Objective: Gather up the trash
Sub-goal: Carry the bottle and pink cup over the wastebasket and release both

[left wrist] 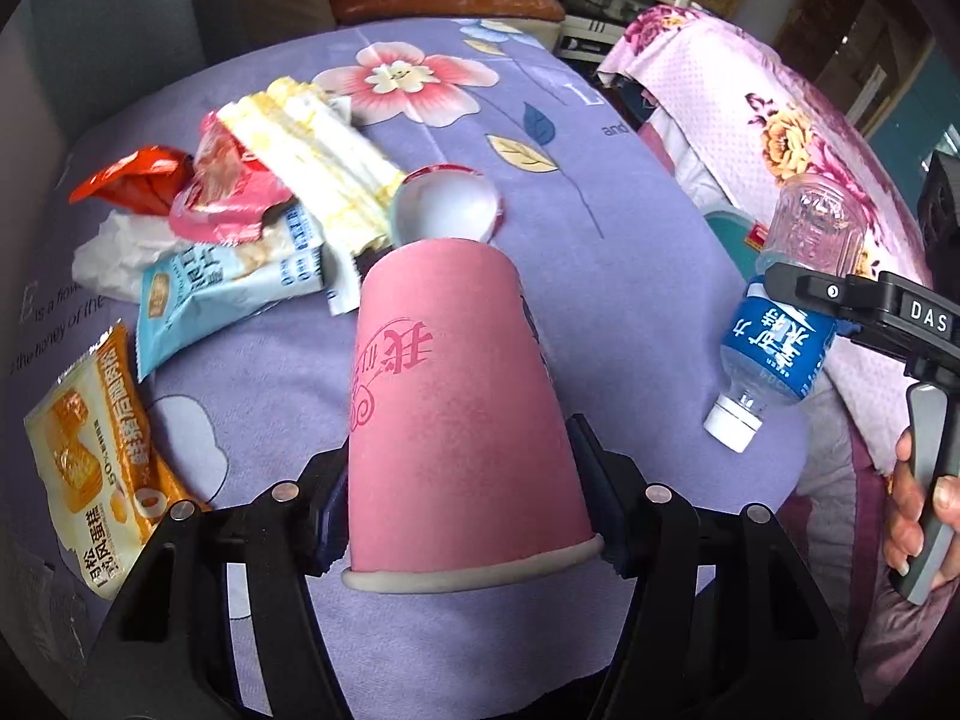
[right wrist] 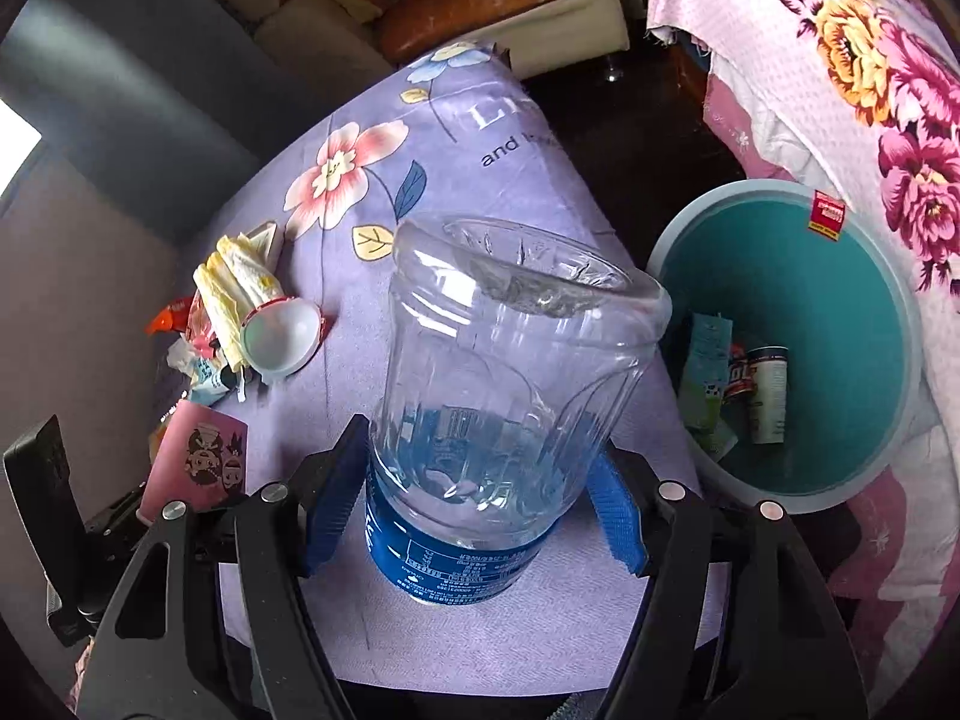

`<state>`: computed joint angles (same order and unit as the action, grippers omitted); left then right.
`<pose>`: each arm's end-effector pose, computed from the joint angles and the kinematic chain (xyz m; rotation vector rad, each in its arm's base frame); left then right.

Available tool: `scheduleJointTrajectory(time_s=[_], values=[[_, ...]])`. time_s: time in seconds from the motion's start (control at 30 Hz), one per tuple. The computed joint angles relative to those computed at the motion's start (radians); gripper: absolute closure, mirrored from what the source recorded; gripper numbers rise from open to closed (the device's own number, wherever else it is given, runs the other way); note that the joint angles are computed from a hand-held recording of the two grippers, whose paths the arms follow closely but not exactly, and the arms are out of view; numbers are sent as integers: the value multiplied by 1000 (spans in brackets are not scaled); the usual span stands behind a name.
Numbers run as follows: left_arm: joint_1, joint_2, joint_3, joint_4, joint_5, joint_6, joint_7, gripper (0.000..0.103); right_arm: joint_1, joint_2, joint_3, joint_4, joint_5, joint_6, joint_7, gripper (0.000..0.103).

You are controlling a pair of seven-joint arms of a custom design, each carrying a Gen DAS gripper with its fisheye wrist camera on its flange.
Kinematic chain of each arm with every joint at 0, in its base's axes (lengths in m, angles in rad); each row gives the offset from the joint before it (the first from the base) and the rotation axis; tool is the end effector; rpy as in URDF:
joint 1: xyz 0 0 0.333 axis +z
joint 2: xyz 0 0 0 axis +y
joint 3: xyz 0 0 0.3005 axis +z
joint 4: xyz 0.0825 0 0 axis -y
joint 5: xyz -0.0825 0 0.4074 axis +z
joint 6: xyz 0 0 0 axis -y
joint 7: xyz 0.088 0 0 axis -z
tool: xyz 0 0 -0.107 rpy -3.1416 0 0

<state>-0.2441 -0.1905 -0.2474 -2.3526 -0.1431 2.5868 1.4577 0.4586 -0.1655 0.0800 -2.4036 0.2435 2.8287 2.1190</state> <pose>0.4703 -0.2508 0.4207 -1.7676 2.3435 -0.5916 0.4650 0.2642 0.4145 -1.5925 1.9795 -0.0218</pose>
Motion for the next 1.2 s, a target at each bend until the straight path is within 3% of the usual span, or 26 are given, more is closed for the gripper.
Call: scheduleJointTrajectory(time_s=[0.17,0.23,0.3,0.5,0.8,0.97,1.07,1.2], values=[[-38,124,-42,155,81,-23,-7,39,-51,-122,-29,-131,-31,75,68,37],[-63,189,-52,229,122,-27,-12,39,-114,-180,-11,-184,-107,86,150,37],[-93,255,-57,308,147,-38,-13,39,-197,-242,26,-231,-208,76,253,37],[-195,442,-50,524,213,-84,-8,38,-323,-350,48,-315,-389,16,421,37],[-295,626,-20,723,236,-169,5,33,-342,-344,-4,-361,-480,7,479,37],[-316,660,-3,760,245,-182,-5,30,-327,-296,-22,-340,-486,14,464,37],[-323,657,9,752,262,-171,-22,17,-318,-275,-24,-323,-487,7,455,37],[-312,650,6,741,250,-165,-30,14,-307,-248,-21,-299,-490,-16,443,37]])
